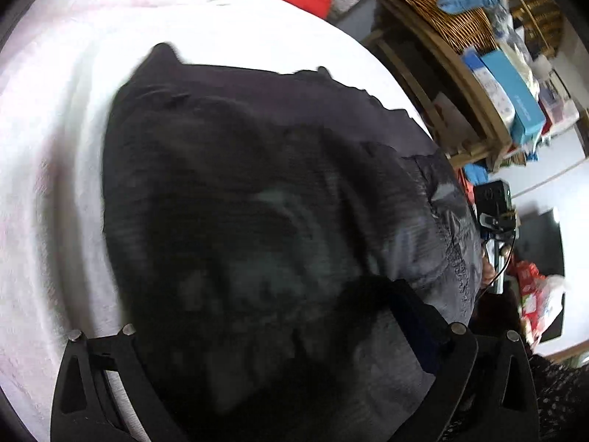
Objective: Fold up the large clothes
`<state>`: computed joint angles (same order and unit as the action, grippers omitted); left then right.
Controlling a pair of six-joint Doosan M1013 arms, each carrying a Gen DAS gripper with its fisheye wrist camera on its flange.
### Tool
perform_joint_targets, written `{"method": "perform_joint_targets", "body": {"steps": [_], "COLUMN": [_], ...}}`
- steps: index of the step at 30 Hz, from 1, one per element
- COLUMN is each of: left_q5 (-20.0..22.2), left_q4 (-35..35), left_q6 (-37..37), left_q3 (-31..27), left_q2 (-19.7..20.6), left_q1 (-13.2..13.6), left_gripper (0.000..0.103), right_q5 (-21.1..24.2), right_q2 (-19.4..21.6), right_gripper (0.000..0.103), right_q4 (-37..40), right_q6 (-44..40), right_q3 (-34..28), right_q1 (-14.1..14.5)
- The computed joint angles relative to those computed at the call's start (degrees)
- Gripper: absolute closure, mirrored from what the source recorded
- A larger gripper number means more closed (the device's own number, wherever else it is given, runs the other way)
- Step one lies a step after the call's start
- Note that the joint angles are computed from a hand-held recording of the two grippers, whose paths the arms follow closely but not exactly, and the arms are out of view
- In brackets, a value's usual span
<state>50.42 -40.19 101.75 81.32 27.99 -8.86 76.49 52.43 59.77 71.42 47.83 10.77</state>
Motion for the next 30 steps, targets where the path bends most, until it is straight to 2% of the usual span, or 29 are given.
{"method": "perform_joint_targets", "body": {"steps": [4,9,13,16,18,21,26,30], "left_q5": [-0.93,-1.97,-2.66,-2.97,-3.37,-4.66,-7.32,-10.08], "left_q4": [-3.52,-2.54,-1.05,0.54,0.26,0.14,-2.78,-3.69], "left_q6": [3.1,1.11,-0.44,-2.79,-3.13,-3.4,-1.26,-2.04], "left_q3": [0.23,-1.22,-2.29,-3.38,-3.61,-4.16,-4.66,-6.16], "left_q2": [0.04,1.05,1.36,1.62,1.39,1.0,0.26,0.75], "left_q1": [-0.33,-1.39,-2.44,-3.04,-3.14,-3.56,-3.68,-4.05], "left_gripper": [0.002,0.002,0.008,0.021,0.038,0.053,0.063,0.066], "right_q5": [-0.73,-4.95,-8.05,-10.76,-12.05,-14.41,-16.84,-19.03], "right_q2": [0.27,-1.16,-2.57,-3.69,-4.66,-5.69,-6.02,-5.41], "right_gripper": [0.0,0.001,0.008,0.019,0.039,0.052,0.058,0.062], "right_q4": [0.65,-12.55,-16.12,-16.32,-16.34,-16.64,-16.3,-16.88], "right_q6": [2.16,4.08,5.39,5.03,3.25,2.35,2.11,3.79], "right_q3": [-0.6,-1.45,-0.23,0.86,1.32,1.68,-0.05,-2.53], "right_q1": [0.55,3.53,4.62,5.44,5.84,6.36,6.97,6.7]}}
